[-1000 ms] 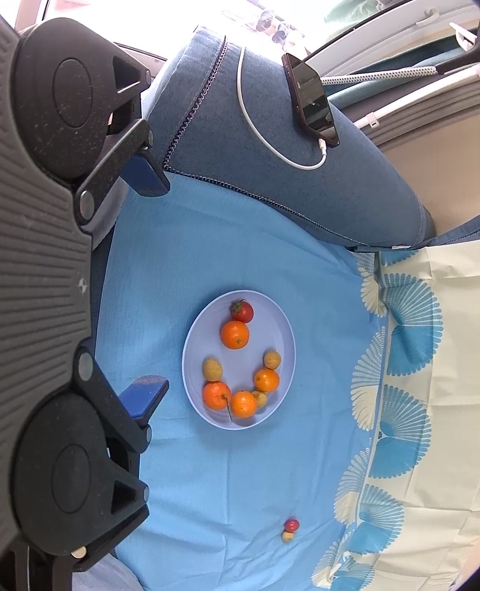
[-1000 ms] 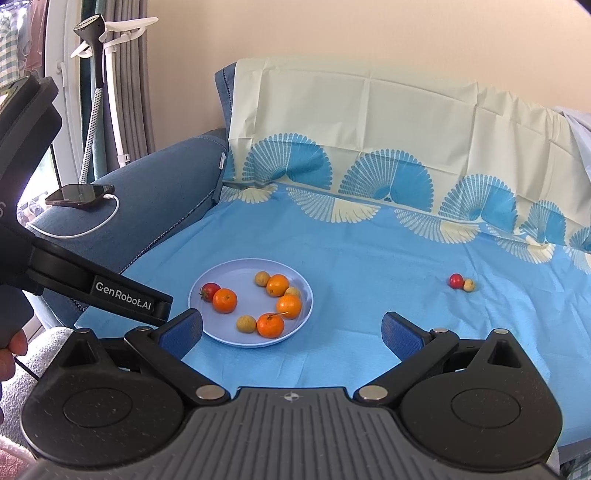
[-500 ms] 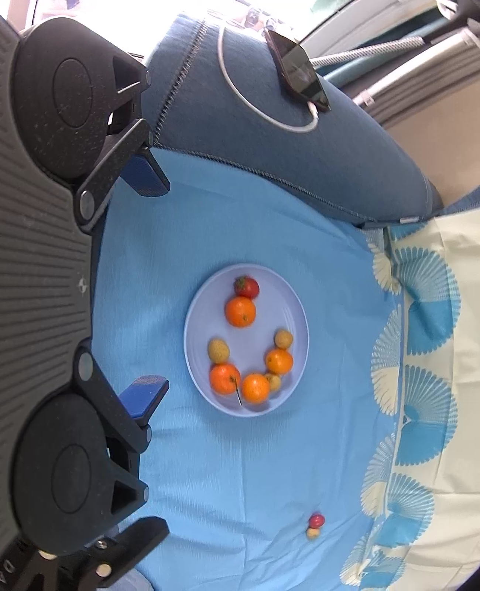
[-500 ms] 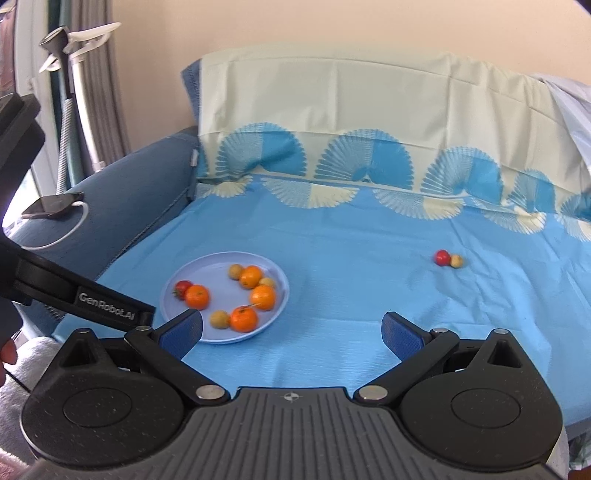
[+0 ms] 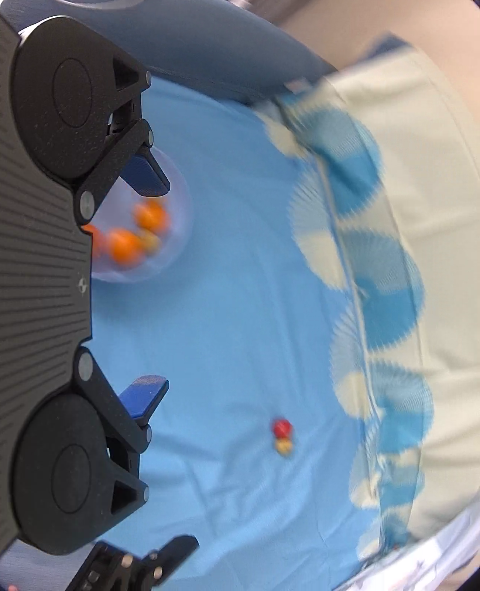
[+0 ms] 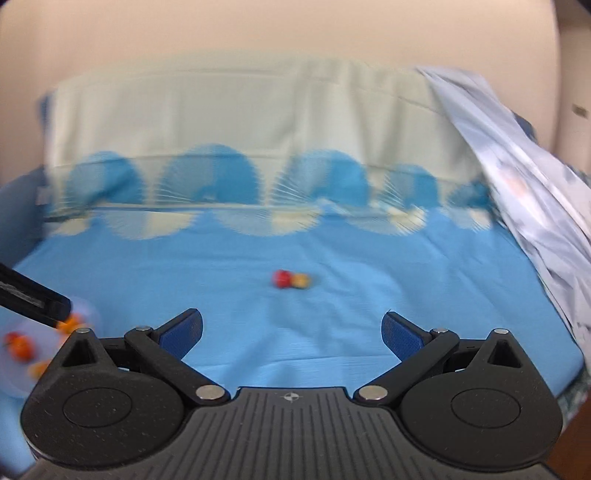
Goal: Organize fruits
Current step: 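Move both tools toward the red tomato and brown fruit on the sheet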
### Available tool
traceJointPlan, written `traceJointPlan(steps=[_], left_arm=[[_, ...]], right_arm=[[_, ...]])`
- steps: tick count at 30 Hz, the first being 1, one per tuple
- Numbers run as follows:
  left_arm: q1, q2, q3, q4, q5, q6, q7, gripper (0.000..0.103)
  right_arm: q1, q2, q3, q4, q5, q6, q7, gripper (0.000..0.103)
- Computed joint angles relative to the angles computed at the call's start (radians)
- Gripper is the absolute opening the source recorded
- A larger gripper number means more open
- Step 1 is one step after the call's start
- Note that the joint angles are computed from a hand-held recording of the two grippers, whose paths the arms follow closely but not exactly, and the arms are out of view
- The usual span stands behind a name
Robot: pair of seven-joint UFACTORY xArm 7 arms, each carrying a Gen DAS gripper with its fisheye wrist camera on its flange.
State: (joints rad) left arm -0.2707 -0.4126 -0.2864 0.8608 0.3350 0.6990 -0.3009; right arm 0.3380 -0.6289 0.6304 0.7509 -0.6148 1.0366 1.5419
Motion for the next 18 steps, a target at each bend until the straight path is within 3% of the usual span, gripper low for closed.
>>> traceJointPlan(steps=[2, 5, 9, 11, 13, 18], left_arm=[[0.009, 0.144, -0.034, 0.096, 0.047, -0.048, -0.02, 0.103], [-0.028, 0.379, -0.032, 0.271, 0.098, -0.078, -0.003, 0.103], [-0.095, 0.68, 0.0, 0.524, 0.12, -0.065, 0.094, 0.103], [-0.136, 0.819, 0.023, 0.656, 0.13, -0.034, 0.147, 0.103], [-0.163, 0.926, 0.041, 0.764, 0.108, -0.011, 0.199, 0.103], [-0.163, 1.093, 0.023, 0.941, -0.051, 0.019, 0.355, 0.103]], right_arm=[[-0.031, 0.002, -0.04, -0.056, -0.013, -0.038, 0.028, 0.102], [-0.112, 0.069, -0.085, -0.11, -0.097, -0.137, 0.072, 0.102], [-0.229, 0.267, -0.148, -0.113, -0.323, -0.299, 0.172, 0.102], [-0.249, 0.37, -0.221, -0.099, -0.451, -0.422, 0.183, 0.102], [-0.265, 0.442, -0.238, -0.079, -0.512, -0.425, 0.184, 0.102], [-0.233, 0.457, -0.326, -0.107, -0.518, -0.454, 0.228, 0.102]])
